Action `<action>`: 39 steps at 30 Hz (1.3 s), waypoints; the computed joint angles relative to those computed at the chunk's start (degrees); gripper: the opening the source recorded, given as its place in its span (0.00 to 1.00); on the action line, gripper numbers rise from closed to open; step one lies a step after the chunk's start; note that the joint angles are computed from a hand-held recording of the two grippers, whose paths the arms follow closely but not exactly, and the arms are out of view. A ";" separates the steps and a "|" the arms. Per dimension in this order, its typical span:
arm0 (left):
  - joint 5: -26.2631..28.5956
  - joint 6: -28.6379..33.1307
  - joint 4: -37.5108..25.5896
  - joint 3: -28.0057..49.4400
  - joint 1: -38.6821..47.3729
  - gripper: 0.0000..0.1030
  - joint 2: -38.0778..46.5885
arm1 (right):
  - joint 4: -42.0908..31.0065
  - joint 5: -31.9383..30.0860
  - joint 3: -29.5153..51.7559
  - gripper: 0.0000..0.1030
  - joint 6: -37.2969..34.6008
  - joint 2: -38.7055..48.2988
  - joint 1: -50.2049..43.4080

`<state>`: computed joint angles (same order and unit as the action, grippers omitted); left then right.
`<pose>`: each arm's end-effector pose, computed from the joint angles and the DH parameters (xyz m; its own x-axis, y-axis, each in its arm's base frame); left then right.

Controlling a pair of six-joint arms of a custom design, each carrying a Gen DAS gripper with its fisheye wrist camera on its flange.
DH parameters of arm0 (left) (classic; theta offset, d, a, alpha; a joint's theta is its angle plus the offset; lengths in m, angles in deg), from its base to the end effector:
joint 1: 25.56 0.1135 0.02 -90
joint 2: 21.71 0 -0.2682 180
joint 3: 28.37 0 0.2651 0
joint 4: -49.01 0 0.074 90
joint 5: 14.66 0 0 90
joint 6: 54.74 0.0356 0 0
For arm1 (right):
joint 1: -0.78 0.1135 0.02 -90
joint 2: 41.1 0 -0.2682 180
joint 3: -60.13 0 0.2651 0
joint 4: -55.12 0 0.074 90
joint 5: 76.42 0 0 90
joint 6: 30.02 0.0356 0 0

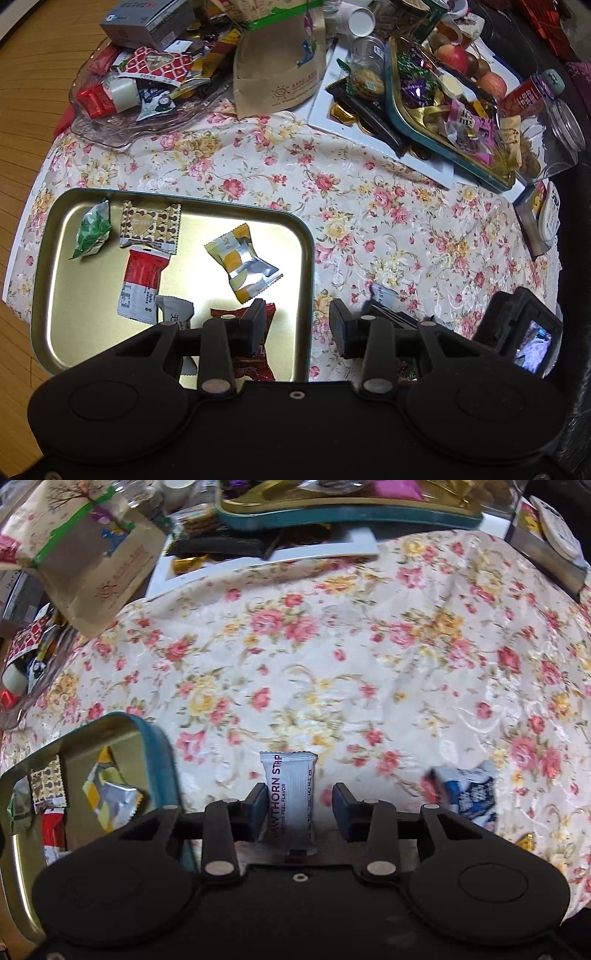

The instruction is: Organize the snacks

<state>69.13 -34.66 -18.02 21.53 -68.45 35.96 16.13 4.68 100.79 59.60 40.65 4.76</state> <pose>0.1256 -0.1115 0.1987 -0.8587 -0.4767 -0.1881 -0.4389 0.8736 -0.2104 0.1993 0.0194 0.0972 -0.9820 -0.0749 -0.1733 -0.1017 0.9833 0.1513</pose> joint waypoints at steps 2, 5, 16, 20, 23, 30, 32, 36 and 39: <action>0.18 0.17 0.97 0.70 -0.61 0.46 1.95 | -1.32 -0.09 0.40 0.39 -2.81 0.10 -3.69; 0.68 0.42 2.48 1.71 -1.54 0.46 4.73 | -3.02 -1.61 1.11 0.40 -7.08 -0.38 -9.17; 1.83 0.77 6.73 6.00 -5.81 0.46 16.28 | -14.39 -10.30 10.95 0.47 -17.09 -0.66 -28.59; 2.98 1.30 8.16 7.03 -6.62 0.46 19.07 | -13.36 -7.85 11.43 0.48 -20.17 2.88 -31.80; 2.93 1.59 8.49 8.13 -7.28 0.46 20.62 | -12.54 -6.42 10.71 0.48 -22.94 4.93 -33.59; 3.85 2.30 9.46 9.12 -7.45 0.46 23.36 | -13.39 -6.81 10.86 0.52 -23.48 7.69 -34.87; 4.39 2.47 9.82 8.86 -7.35 0.46 23.63 | -12.82 -6.41 10.46 0.52 -22.46 7.92 -33.91; 4.61 2.22 10.05 8.36 -7.38 0.46 23.21 | -9.39 -4.89 8.67 0.52 -20.04 8.07 -31.29; 4.16 2.26 10.17 8.53 -7.64 0.46 23.29 | -7.16 -4.42 7.54 0.52 -19.81 8.22 -30.86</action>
